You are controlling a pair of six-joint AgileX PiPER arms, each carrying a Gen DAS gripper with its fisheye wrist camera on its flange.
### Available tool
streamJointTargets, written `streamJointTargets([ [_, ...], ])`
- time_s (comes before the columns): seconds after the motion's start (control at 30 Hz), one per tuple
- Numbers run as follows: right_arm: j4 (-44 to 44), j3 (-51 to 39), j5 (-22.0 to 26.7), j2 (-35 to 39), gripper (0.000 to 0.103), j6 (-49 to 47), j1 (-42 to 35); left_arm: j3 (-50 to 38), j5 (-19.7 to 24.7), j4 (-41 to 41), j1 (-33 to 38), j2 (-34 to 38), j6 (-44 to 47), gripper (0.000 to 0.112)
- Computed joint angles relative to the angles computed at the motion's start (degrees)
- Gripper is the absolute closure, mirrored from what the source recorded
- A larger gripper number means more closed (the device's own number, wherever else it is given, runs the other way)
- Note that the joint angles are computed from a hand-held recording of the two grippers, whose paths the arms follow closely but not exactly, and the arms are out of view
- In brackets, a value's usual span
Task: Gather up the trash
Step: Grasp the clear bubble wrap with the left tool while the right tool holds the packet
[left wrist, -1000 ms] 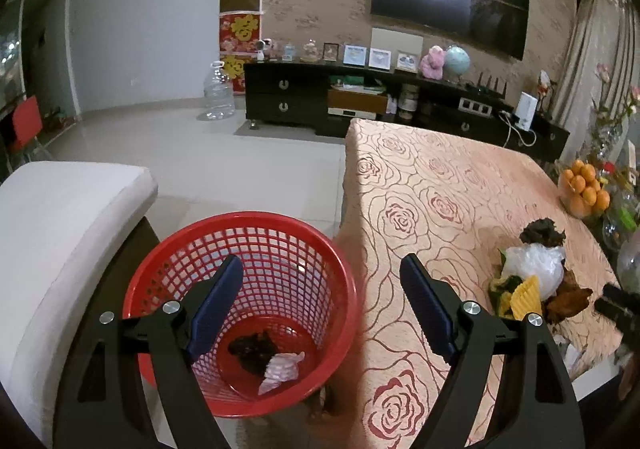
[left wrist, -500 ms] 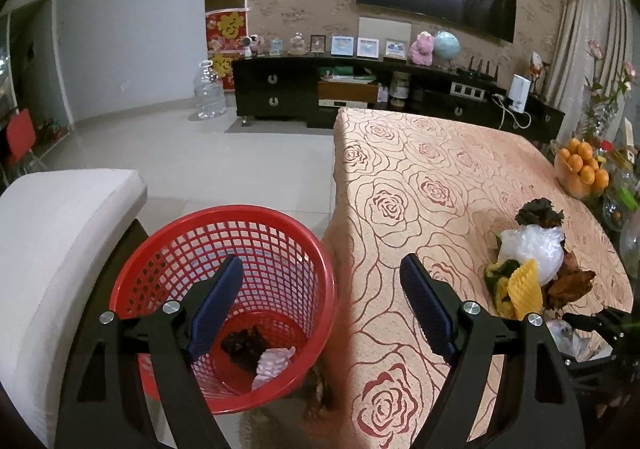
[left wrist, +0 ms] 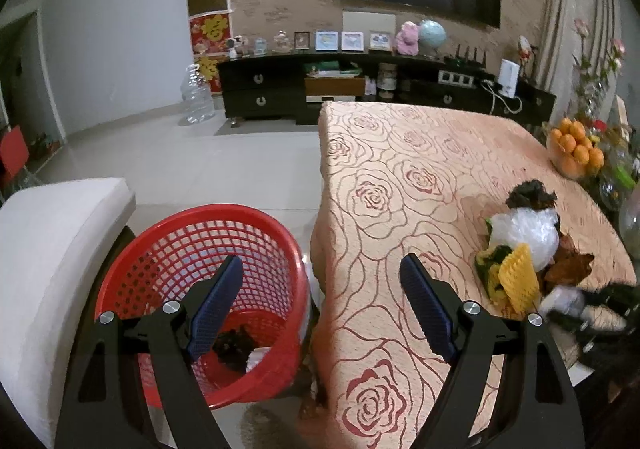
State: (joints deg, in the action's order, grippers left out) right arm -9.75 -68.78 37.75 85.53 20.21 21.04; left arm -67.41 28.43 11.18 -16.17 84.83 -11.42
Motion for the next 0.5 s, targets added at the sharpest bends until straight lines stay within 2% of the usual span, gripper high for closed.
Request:
streamJointTargets([
  [0.17, -1.8, -0.1, -2.4, -3.5, 0.062, 2.7, -1.4, 0.0, 0.1, 3.0, -3.1, 1.1, -2.2, 0.034],
  [0.3, -2.3, -3.6, -1.1, -3.0, 0.062, 2.6, -3.0, -1.2, 0.8, -2.0, -4.4, 3.0, 1.1, 0.034],
  [0.5, 3.0, -12.3, 1.7, 0.2, 0.062, -4.6, -7.2, -3.9, 0.8, -3.2, -8.9, 6.4, 2.2, 0.034],
])
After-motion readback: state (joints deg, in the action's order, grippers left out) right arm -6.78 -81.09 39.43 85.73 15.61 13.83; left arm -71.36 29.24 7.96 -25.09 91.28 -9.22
